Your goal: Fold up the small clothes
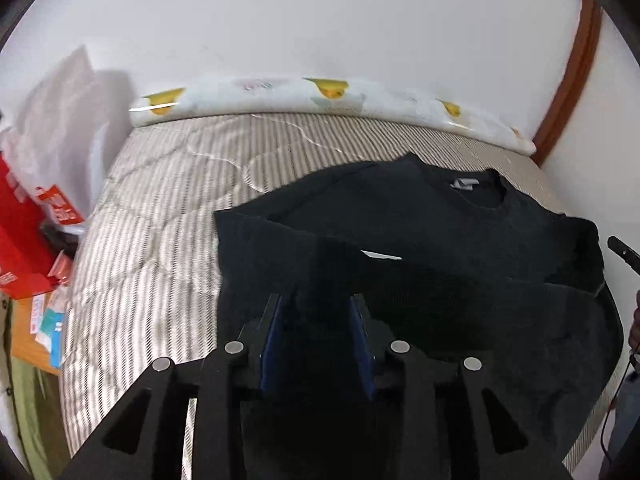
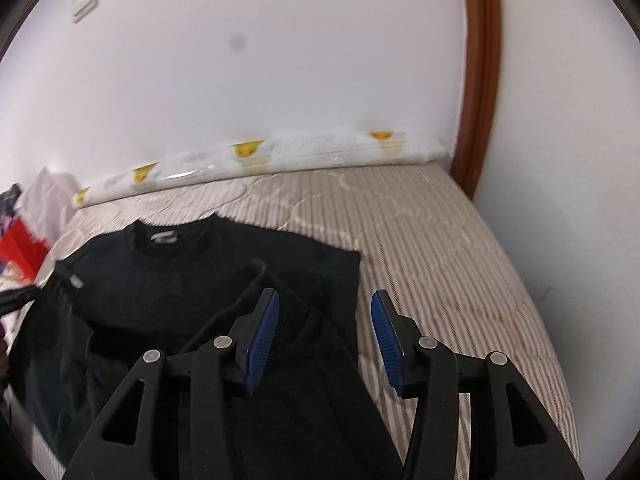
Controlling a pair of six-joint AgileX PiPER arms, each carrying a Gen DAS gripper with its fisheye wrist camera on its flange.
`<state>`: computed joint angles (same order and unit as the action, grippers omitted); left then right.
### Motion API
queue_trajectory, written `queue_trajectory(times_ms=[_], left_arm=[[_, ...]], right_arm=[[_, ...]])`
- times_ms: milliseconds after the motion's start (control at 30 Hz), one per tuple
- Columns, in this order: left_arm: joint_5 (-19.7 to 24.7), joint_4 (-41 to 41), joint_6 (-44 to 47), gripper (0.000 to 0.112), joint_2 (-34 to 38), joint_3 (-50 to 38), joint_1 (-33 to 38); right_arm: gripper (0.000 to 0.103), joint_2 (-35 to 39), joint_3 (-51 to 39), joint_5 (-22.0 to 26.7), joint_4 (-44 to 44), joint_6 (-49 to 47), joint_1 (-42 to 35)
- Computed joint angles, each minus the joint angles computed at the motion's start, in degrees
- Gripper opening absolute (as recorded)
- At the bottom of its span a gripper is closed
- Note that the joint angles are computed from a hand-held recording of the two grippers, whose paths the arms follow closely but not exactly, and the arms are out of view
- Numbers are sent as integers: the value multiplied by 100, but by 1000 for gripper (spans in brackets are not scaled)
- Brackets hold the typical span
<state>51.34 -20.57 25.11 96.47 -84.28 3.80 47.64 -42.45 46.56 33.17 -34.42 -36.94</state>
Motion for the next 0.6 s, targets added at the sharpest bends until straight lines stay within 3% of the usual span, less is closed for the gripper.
queue_trajectory(times_ms=[67, 200, 300, 367, 433, 500, 600], left_arm=[[11, -5, 18, 37, 119, -108, -51], [286, -141, 96, 45, 434, -418, -57], [416, -268, 239, 45, 590, -535, -41], [394, -273, 250, 38, 616, -535, -33], [319, -209, 193, 15, 584, -489, -46], [240, -359, 308, 11, 486, -383, 9], [-169, -442, 351, 9, 214, -100, 37]], right_arm=[[56, 192, 43, 204, 516, -694, -181], [57, 846, -5, -365, 329, -676, 570], [56, 1345, -175, -491, 602, -1068, 832], [51, 1620, -296, -559, 632, -1179, 1043], [32, 1910, -440, -751, 243, -818, 1370], [13, 2100, -516, -1058, -485, -64, 1769], [9, 1998, -410, -1335, -599, 45, 1873]])
